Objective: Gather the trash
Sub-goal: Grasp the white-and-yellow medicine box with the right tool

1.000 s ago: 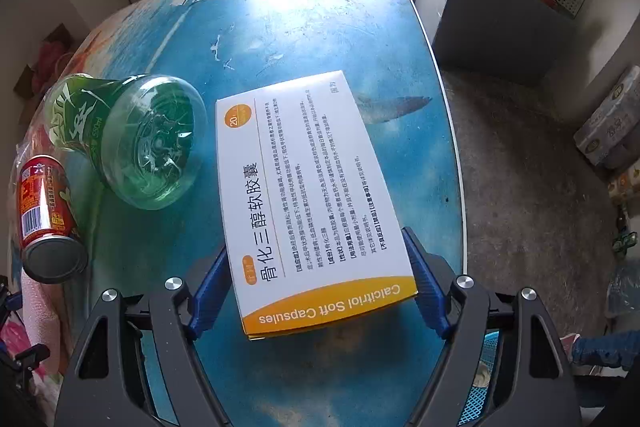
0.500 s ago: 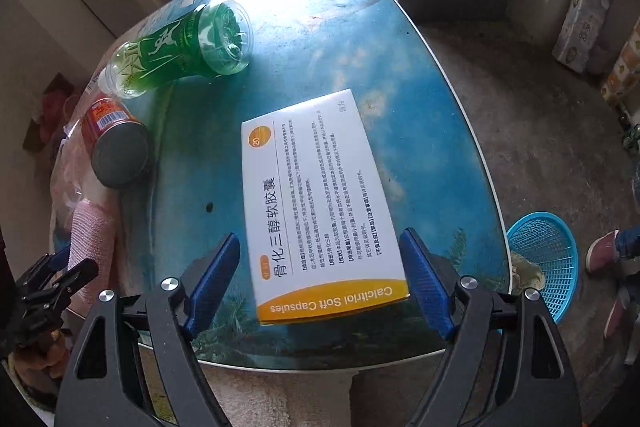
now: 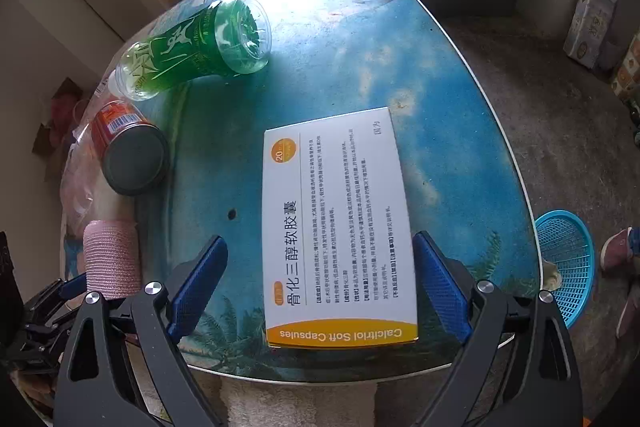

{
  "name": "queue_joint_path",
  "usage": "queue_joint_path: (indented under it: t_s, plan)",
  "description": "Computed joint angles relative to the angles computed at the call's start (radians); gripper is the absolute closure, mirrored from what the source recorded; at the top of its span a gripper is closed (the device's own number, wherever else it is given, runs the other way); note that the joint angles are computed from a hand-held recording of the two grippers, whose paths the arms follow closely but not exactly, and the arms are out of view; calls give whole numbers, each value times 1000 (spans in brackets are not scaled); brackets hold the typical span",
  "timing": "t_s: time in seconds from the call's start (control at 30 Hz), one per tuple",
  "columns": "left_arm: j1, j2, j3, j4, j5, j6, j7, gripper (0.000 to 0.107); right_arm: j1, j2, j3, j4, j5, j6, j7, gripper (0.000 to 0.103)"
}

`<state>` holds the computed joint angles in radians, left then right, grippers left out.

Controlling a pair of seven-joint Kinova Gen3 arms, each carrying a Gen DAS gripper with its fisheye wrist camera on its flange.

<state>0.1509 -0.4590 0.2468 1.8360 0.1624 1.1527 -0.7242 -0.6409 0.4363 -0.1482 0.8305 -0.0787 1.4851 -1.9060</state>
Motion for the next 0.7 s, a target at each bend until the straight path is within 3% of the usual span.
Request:
queue_joint_path:
  t_s: [0.07,0.27,0.43,0.7]
  plan:
    - [5,-11,-15,14,20,-7,1,24,-13,-18,2,26,16,-24,-4,13]
    - [-36,64,87,-51,-92,46,70,24,-28,-20,11,47,50,-56,-64,13]
    - [-22,141,133,-111,-182,92,157,24,-69,-16,21,53,112,-73,-113,13]
    - [52,274,254,-188,-420,196,294,24,-115,-35,22,112,187,-114,-160,13]
